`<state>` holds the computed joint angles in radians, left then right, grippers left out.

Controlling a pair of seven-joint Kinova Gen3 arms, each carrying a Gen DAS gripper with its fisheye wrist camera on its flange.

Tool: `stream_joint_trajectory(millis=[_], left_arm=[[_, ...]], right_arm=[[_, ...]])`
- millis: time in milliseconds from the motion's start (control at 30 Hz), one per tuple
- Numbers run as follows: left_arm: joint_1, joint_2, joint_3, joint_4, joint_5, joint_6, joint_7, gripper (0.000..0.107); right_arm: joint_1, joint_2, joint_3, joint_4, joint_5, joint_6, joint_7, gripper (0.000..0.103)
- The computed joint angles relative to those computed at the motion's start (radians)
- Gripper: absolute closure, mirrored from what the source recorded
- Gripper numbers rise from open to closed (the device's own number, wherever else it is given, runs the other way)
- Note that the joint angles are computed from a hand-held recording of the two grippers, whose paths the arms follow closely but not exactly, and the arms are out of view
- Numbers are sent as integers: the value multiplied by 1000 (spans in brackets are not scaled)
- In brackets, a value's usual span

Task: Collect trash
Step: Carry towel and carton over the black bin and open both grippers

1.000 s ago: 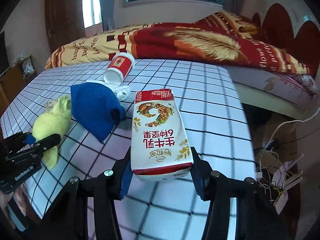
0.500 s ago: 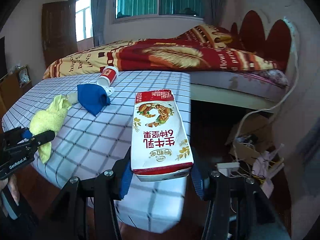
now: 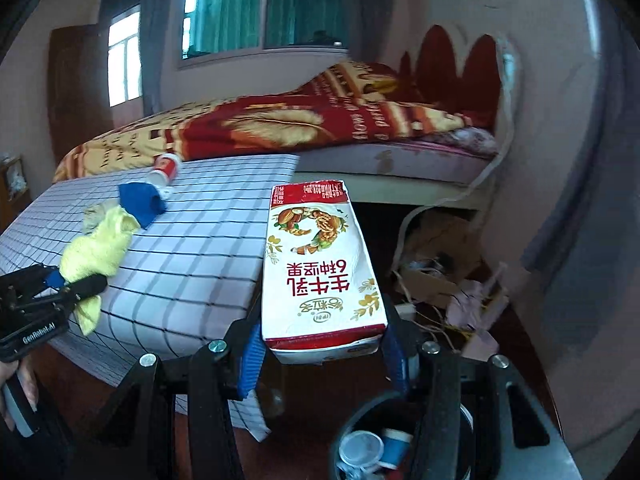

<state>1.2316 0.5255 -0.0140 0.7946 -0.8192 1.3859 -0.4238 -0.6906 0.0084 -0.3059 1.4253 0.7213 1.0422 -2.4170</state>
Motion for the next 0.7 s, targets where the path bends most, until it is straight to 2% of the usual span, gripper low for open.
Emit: stream_joint_trajectory(millis=[300,700], left_arm=[[25,78,-9,-136,44,-17,-92,70],[35,219,-70,-389,185,-1,-259,70]], right_arm=[[102,-132,-39,138,-35,39,-84,50],[221,-201,-89,213,-74,53,-88,50]])
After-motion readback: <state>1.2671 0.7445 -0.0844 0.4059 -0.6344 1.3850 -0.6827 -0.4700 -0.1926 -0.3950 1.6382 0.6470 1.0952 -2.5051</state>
